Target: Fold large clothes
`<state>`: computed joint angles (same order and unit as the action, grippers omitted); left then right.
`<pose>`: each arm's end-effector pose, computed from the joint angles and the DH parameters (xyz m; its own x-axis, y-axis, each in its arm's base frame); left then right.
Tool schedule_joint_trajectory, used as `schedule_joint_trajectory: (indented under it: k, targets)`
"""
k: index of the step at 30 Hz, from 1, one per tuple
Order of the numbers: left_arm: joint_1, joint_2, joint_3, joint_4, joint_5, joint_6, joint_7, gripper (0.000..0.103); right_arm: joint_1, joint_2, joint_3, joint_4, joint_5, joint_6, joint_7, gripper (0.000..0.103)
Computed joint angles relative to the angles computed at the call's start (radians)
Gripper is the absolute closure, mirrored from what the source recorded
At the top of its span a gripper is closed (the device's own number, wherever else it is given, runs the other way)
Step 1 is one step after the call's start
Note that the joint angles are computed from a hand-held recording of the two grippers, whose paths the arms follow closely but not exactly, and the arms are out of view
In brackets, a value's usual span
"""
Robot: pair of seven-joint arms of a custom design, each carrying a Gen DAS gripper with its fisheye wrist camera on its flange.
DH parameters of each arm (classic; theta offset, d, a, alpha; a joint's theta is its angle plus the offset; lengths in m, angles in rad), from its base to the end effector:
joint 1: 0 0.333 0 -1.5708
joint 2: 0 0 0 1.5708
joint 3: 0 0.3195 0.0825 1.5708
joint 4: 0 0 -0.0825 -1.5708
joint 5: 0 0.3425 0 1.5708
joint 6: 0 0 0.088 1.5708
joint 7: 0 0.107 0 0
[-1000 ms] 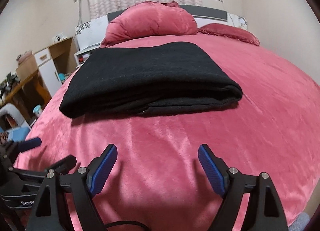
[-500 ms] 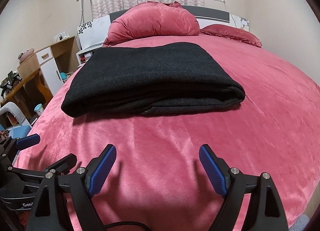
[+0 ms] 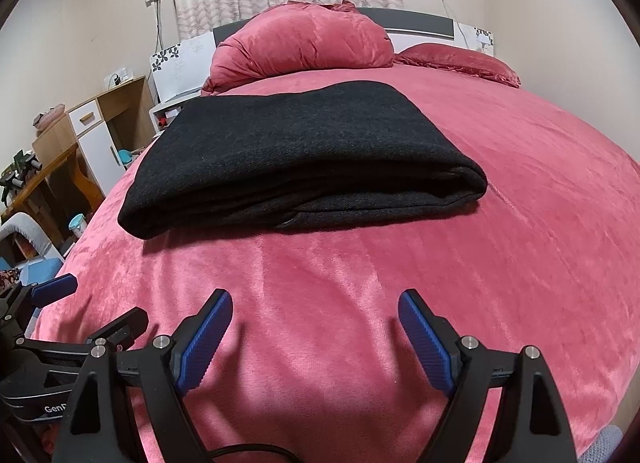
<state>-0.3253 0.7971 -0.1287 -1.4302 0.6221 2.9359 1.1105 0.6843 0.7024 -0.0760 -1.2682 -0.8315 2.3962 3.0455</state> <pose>0.6589 -0.3324 0.3266 -0.4292 -0.8978 -0.0982 -0.6368 0.3780 -0.6720 0.6026 0.4333 0.4088 -0.2789 -0.9554 -0.0971 -0.6368 0.2597 -0.7260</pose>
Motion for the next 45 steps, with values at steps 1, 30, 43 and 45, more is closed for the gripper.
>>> schedule_joint_trajectory:
  k: [1, 30, 43, 45]
  targets:
    - [-0.007, -0.002, 0.011, -0.001, 0.003, 0.001, -0.012, 0.0, 0.0, 0.003, 0.0, 0.004, 0.002, -0.001, -0.001, 0.017]
    - [0.019, 0.001, -0.025, -0.013, -0.03, 0.005, 0.017, 0.0, -0.014, -0.017, 0.008, -0.035, 0.01, 0.027, 0.021, 0.017]
    - [0.028, 0.017, -0.043, 0.016, -0.065, -0.036, 0.048, 0.0, -0.014, -0.015, 0.008, -0.035, 0.016, 0.027, 0.035, 0.017]
    - [0.026, 0.018, -0.04, 0.017, -0.065, -0.036, 0.049, 0.0, -0.015, -0.015, 0.008, -0.036, 0.015, 0.028, 0.035, 0.017]
